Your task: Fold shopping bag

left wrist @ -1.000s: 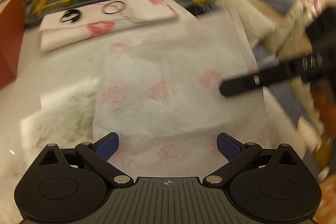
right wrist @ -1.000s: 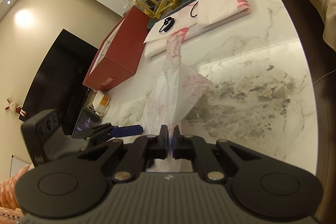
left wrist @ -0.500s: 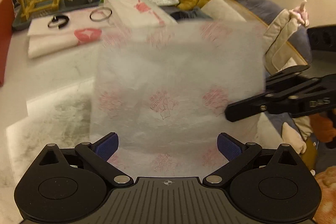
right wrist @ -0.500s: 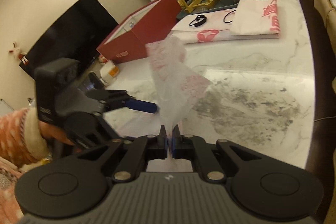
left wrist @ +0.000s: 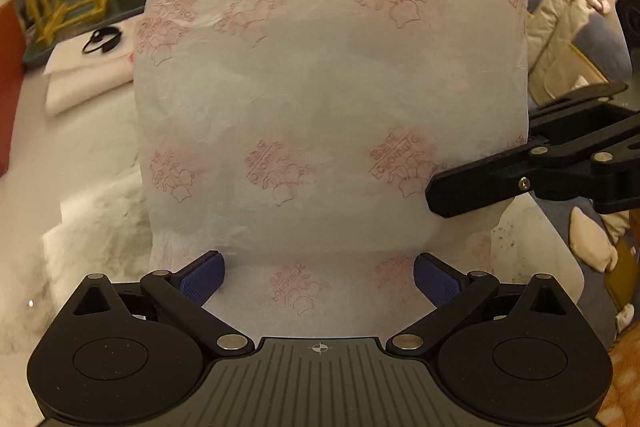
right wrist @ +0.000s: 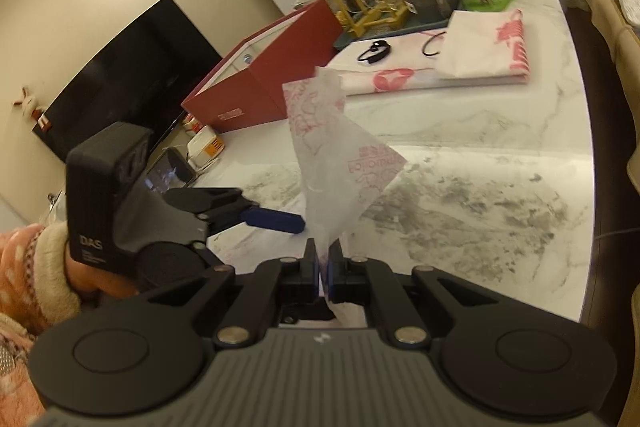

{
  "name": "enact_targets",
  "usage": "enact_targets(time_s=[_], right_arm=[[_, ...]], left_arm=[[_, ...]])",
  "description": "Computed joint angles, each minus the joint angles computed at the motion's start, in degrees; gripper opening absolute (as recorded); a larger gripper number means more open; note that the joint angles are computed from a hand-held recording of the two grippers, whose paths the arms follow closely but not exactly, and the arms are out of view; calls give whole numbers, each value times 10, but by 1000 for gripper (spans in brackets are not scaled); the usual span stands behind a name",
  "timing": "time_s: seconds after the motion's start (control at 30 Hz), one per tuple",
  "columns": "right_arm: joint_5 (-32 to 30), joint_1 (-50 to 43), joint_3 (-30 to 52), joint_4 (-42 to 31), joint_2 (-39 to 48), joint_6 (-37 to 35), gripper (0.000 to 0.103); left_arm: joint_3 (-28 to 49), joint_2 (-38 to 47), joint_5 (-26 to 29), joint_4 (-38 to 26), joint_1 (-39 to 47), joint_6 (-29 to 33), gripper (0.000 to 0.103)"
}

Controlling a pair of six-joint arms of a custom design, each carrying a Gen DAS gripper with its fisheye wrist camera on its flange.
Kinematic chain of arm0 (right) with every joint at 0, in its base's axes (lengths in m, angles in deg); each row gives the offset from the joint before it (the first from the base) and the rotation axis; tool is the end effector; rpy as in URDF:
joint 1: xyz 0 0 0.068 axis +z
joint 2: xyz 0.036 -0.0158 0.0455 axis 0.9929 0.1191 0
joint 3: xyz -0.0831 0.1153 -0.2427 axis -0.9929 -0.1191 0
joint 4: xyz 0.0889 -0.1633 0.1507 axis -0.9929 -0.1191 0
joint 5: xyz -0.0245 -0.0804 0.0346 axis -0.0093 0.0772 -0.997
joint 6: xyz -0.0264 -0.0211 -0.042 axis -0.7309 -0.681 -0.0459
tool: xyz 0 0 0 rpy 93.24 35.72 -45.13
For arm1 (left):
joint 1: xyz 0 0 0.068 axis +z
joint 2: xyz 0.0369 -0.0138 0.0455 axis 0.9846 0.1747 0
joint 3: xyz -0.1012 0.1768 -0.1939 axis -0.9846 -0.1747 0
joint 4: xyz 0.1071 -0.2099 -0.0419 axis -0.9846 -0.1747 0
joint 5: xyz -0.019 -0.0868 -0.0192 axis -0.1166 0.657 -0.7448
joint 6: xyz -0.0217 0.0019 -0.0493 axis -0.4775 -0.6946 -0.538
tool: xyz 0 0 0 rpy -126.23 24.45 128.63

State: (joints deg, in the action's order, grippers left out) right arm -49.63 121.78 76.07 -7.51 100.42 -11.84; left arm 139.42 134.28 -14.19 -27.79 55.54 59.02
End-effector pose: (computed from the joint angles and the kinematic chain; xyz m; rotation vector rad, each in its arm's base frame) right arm 0.0887 0.0676 0.2809 0.1903 2.2962 0.7229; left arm 0.2580 -0.1316 0.2681 1.2402 2.3425 -0.5063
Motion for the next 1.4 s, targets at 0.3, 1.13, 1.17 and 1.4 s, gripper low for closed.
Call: enact_targets(time_s=[0.3, 1.13, 1.17, 1.4], right_arm=[[61, 82, 37, -65, 39, -44, 3], [210, 279, 228, -121, 357, -383, 4], [192, 277, 231, -116, 364, -398, 7], [89, 242, 252, -119, 408, -497, 18]], left_arm=[[2, -14, 57, -26, 56, 76, 101], [-11, 31, 293, 63, 376, -306, 101], [2, 31, 295, 51, 385, -289, 101], [107, 19, 289, -88, 357, -124, 101]])
